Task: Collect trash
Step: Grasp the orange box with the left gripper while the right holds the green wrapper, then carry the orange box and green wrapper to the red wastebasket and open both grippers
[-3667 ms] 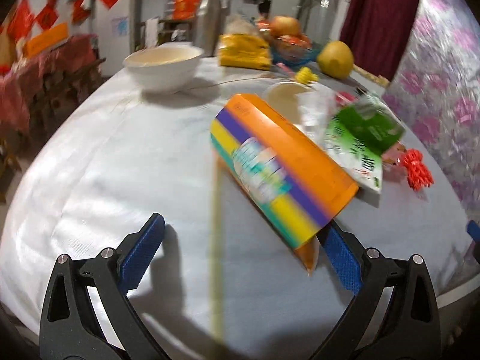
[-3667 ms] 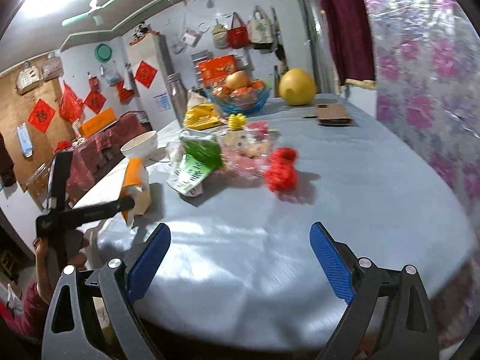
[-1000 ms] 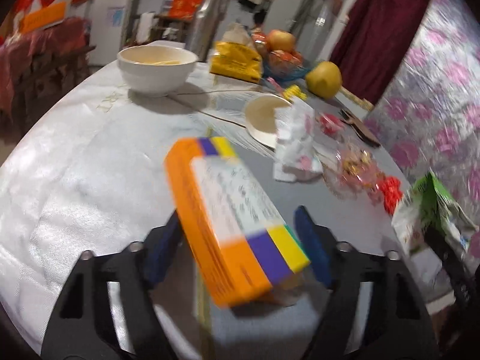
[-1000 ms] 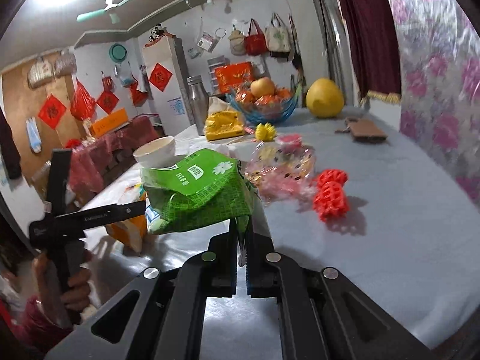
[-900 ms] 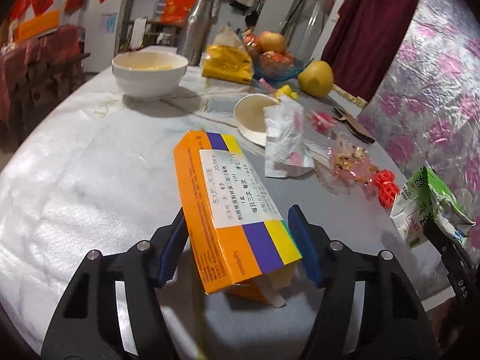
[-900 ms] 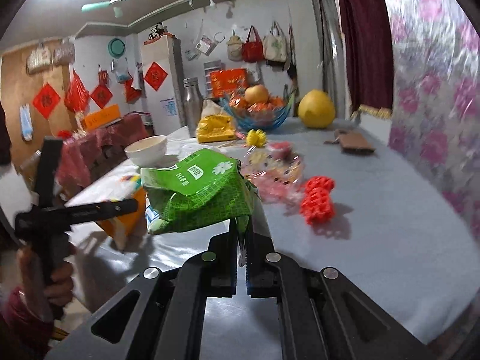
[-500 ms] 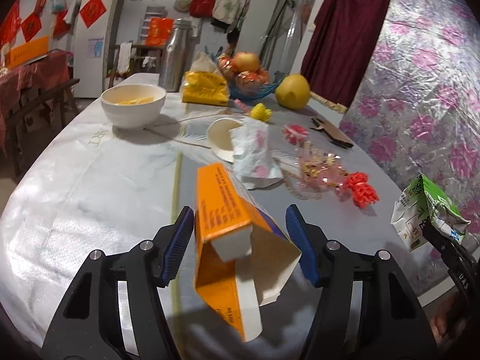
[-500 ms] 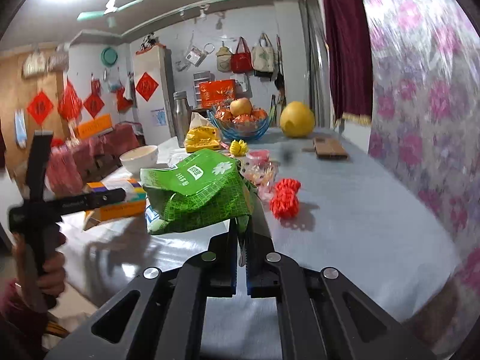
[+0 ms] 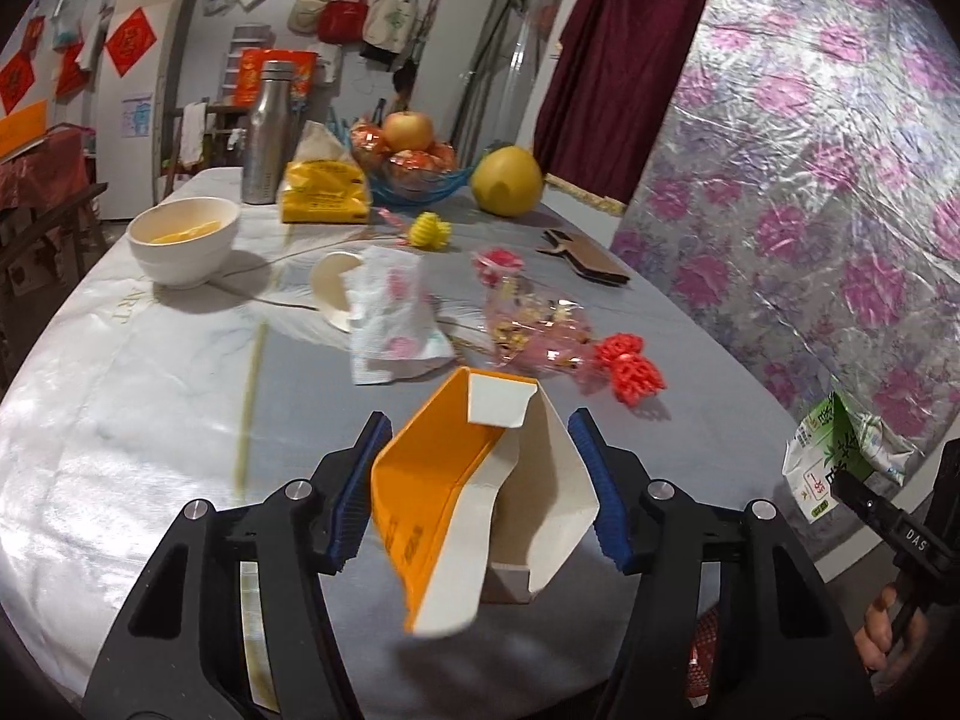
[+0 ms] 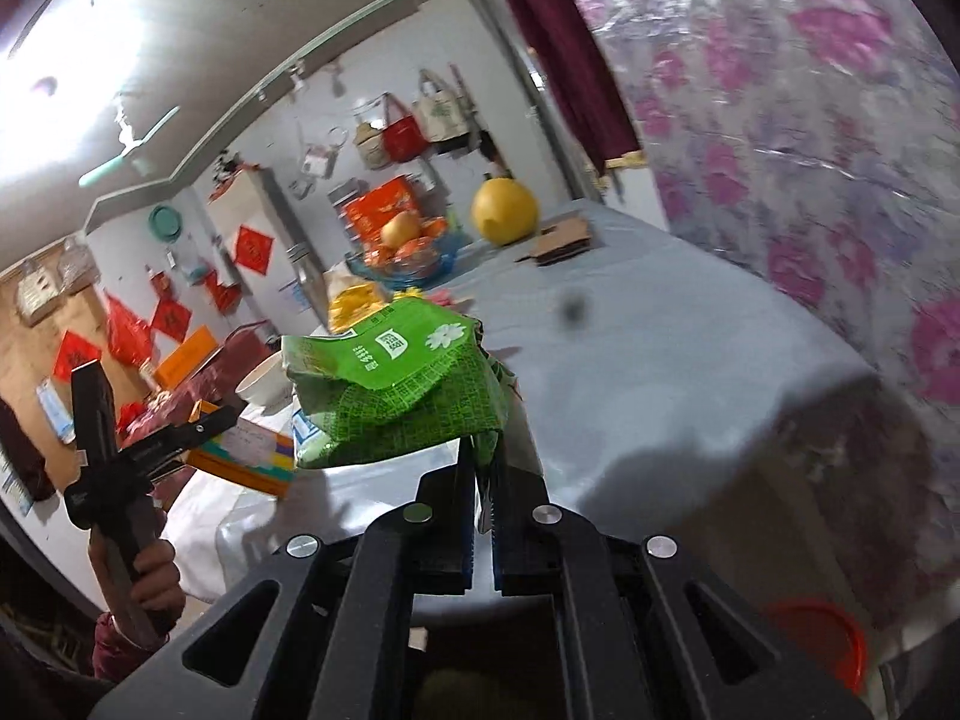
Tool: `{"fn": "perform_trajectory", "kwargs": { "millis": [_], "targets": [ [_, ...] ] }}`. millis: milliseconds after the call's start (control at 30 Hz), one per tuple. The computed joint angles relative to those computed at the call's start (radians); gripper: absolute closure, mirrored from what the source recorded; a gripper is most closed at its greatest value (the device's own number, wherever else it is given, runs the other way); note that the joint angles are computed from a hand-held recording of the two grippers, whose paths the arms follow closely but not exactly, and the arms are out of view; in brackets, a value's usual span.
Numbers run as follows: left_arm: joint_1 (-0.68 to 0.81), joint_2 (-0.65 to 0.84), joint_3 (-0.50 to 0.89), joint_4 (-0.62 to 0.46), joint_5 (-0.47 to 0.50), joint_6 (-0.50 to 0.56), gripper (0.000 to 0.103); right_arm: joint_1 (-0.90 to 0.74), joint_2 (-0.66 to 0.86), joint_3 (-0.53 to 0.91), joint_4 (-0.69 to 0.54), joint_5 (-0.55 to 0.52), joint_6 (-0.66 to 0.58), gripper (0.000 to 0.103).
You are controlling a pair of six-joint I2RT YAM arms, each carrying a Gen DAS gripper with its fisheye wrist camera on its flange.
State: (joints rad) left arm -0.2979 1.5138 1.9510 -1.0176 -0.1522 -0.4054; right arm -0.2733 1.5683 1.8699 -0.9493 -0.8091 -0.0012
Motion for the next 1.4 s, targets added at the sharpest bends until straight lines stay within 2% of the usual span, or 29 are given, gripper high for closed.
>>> {"fn": "perform_trajectory", "kwargs": {
  "millis": [233, 433, 600, 633, 700, 733, 833, 1000, 1300, 1333, 1400],
  "targets": [
    [-0.066, 0.066, 0.058, -0.002, -0.060, 0.019, 0.043, -0.090, -0.007, -0.047, -0.002, -0.059, -0.019, 0.098],
    [-0.063, 0.078, 0.036, 0.027, -0.017, 0.008, 0.034, -0.138, -0.002, -0.053, -0.022, -0.077, -0.059, 0.098],
    [-0.090, 0.072, 0.020, 0.049, -0.076, 0.039, 0.034, -0.186, 0.034, -0.031, -0.082, -0.093, -0.093, 0.098],
    [-0.092, 0.070, 0.012, 0.058, -0.081, 0.048, 0.031, -0.197, 0.040, -0.031, -0.089, -0.094, -0.097, 0.098],
    [-0.100, 0.074, -0.007, 0.070, -0.136, 0.047, 0.009, -0.215, 0.045, -0.036, -0.096, -0.101, -0.103, 0.098],
    [-0.098, 0.064, -0.032, 0.091, -0.144, 0.044, 0.006, -0.223, 0.049, -0.036, -0.098, -0.105, -0.104, 0.098],
    [-0.078, 0.050, -0.064, 0.121, -0.090, 0.030, 0.006, -0.231, 0.047, -0.041, -0.095, -0.112, -0.106, 0.098],
    [-0.101, 0.067, -0.026, 0.095, -0.141, 0.045, 0.006, -0.230, 0.043, -0.050, -0.094, -0.117, -0.114, 0.098],
    [-0.121, 0.106, 0.048, 0.070, -0.128, 0.040, 0.006, -0.223, 0.057, -0.044, -0.103, -0.115, -0.125, 0.098],
    [-0.136, 0.095, 0.023, 0.082, -0.136, 0.049, 0.006, -0.223, 0.056, -0.043, -0.102, -0.114, -0.127, 0.098],
    [-0.173, 0.079, -0.025, 0.099, -0.210, 0.070, 0.006, -0.223, 0.049, -0.044, -0.103, -0.114, -0.129, 0.098]
  ]
}}
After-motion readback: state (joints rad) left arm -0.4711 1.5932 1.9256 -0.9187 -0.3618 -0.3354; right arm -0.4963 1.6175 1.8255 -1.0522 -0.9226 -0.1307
